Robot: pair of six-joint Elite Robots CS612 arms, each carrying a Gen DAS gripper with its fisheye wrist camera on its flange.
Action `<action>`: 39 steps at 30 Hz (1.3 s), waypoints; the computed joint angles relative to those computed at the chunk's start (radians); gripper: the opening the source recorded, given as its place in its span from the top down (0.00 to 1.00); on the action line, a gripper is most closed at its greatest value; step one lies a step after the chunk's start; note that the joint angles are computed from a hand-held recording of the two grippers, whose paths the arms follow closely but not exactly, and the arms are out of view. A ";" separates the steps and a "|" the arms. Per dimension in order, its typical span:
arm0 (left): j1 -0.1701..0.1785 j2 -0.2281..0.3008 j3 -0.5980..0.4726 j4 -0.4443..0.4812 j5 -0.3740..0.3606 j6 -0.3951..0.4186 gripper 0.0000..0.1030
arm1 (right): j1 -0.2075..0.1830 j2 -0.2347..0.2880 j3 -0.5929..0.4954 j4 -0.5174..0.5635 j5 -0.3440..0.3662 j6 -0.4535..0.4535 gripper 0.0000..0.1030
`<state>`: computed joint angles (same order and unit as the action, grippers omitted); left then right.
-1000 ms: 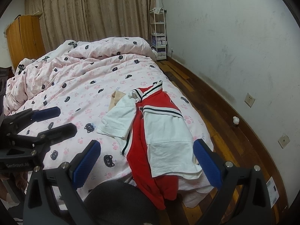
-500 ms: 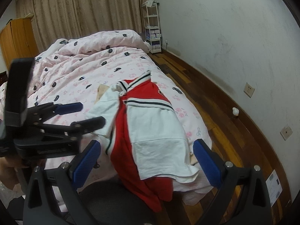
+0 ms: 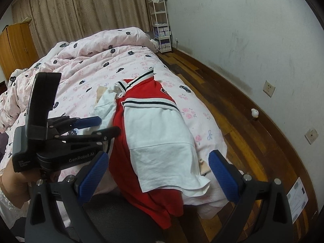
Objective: Fold clothes
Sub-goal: 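Grasp the red jersey's shoulder with the left gripper while the right gripper grasps the other shoulder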
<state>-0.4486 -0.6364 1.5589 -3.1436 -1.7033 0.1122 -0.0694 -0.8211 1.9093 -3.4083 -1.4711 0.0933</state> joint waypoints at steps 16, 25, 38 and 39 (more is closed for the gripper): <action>0.034 0.000 -0.012 0.032 -0.051 -0.026 0.98 | 0.002 0.007 -0.019 -0.008 0.014 -0.005 0.03; 0.055 -0.017 0.013 -0.047 -0.048 -0.083 0.99 | 0.019 0.042 -0.096 -0.012 0.025 -0.021 0.03; 0.085 -0.035 0.034 -0.114 -0.020 -0.146 0.99 | 0.081 0.141 -0.289 0.155 -0.137 -0.148 0.63; 0.086 -0.035 0.034 -0.115 -0.021 -0.148 0.99 | 0.082 0.146 -0.297 0.168 -0.155 -0.151 0.70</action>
<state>-0.3629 -0.6712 1.5925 -3.2585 -1.7240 -0.0358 0.0126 -0.6751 1.6124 -3.2404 -1.6258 -0.0578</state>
